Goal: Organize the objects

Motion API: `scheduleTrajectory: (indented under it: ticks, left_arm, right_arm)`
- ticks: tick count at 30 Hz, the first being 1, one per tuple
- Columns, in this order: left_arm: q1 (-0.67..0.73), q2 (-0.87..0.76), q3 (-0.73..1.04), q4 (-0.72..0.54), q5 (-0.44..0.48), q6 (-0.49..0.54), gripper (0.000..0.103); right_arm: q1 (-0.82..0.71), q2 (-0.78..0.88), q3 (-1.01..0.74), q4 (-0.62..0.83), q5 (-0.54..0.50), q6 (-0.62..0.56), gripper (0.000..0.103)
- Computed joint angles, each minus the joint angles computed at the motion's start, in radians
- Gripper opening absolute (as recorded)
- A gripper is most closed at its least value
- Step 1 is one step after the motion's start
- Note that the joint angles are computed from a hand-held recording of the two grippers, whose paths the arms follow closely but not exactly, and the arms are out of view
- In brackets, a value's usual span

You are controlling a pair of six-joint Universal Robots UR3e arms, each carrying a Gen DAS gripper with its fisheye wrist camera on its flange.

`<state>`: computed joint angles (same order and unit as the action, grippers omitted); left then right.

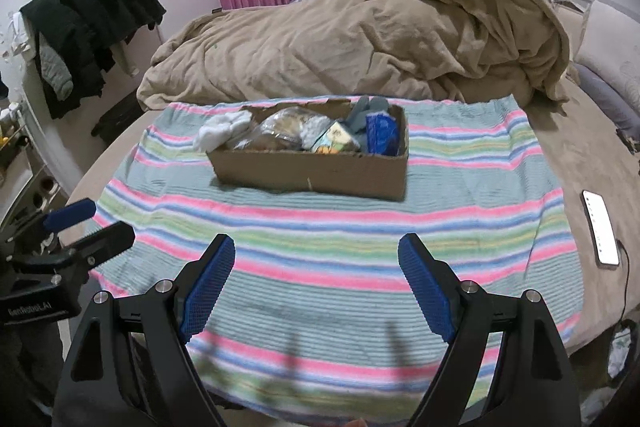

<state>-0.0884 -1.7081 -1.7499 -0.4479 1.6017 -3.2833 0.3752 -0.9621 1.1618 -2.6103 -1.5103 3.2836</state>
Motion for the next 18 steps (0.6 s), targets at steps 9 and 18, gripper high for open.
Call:
scheduleTrajectory:
  ticks: [9, 18]
  left_arm:
    - [-0.013, -0.001, 0.009, 0.008, 0.02, -0.001, 0.097]
    - [0.009, 0.002, 0.006, 0.006, -0.004, -0.009, 0.098]
  right_arm:
    - [-0.001, 0.0, 0.016, -0.02, -0.003, 0.004, 0.086]
    - [-0.004, 0.018, -0.029, 0.017, -0.015, 0.0, 0.086]
